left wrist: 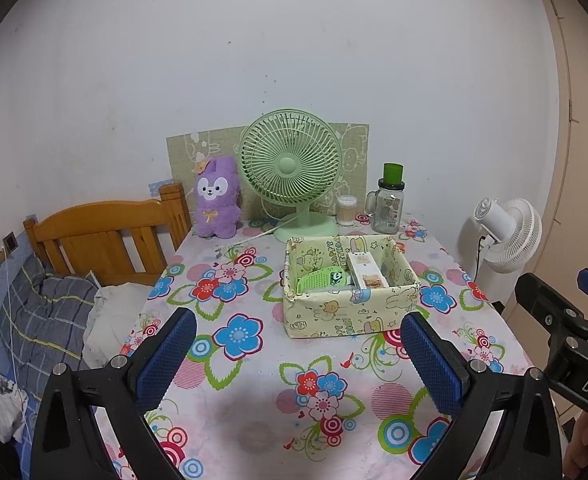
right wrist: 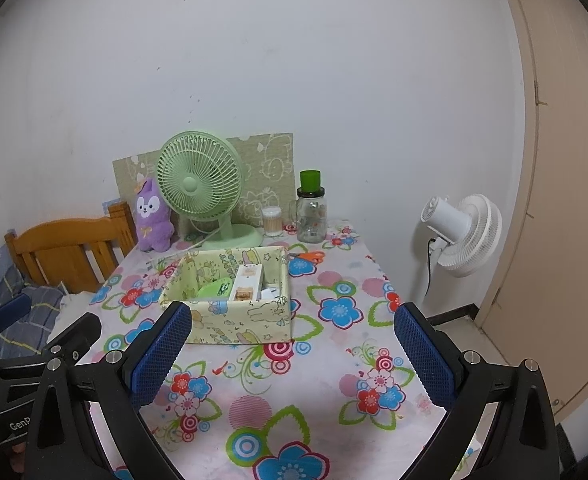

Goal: Organize rigid objects

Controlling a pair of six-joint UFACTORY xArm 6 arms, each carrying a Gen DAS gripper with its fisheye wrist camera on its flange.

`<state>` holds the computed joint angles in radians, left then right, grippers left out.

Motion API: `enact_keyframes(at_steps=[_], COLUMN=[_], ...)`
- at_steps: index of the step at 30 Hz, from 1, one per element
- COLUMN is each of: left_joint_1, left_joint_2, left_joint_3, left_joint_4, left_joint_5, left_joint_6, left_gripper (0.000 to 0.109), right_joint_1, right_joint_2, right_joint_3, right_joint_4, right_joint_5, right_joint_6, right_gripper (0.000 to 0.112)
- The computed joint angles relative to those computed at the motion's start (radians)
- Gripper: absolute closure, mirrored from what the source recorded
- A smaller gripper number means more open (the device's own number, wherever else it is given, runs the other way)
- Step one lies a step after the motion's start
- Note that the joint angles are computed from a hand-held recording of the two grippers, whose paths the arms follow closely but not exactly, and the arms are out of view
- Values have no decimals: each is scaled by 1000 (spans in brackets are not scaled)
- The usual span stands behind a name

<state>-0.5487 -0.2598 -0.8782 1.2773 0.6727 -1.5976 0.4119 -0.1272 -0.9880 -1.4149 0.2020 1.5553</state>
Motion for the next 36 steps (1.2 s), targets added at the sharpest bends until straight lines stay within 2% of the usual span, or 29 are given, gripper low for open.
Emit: enact_keyframes(at_steps=[19,27,36], left_joint_1=[31,34,34], left_joint_2=[-7,-21,-24], left_joint_3=[9,13,15], left_joint_4=[-9,19,11], left_joint_5=[-14,-42,-48], left_joint_6=[14,-2,7], left_gripper=[6,6,6], right_joint_1=[23,34,32], right_joint_2=[44,35,38], right_joint_3=[-36,-35,-35], right_joint_4=[20,-16,-4], right_joint_5=[16,49,51], right_joint_6=[-17,36,28], right_gripper=[10,10,10])
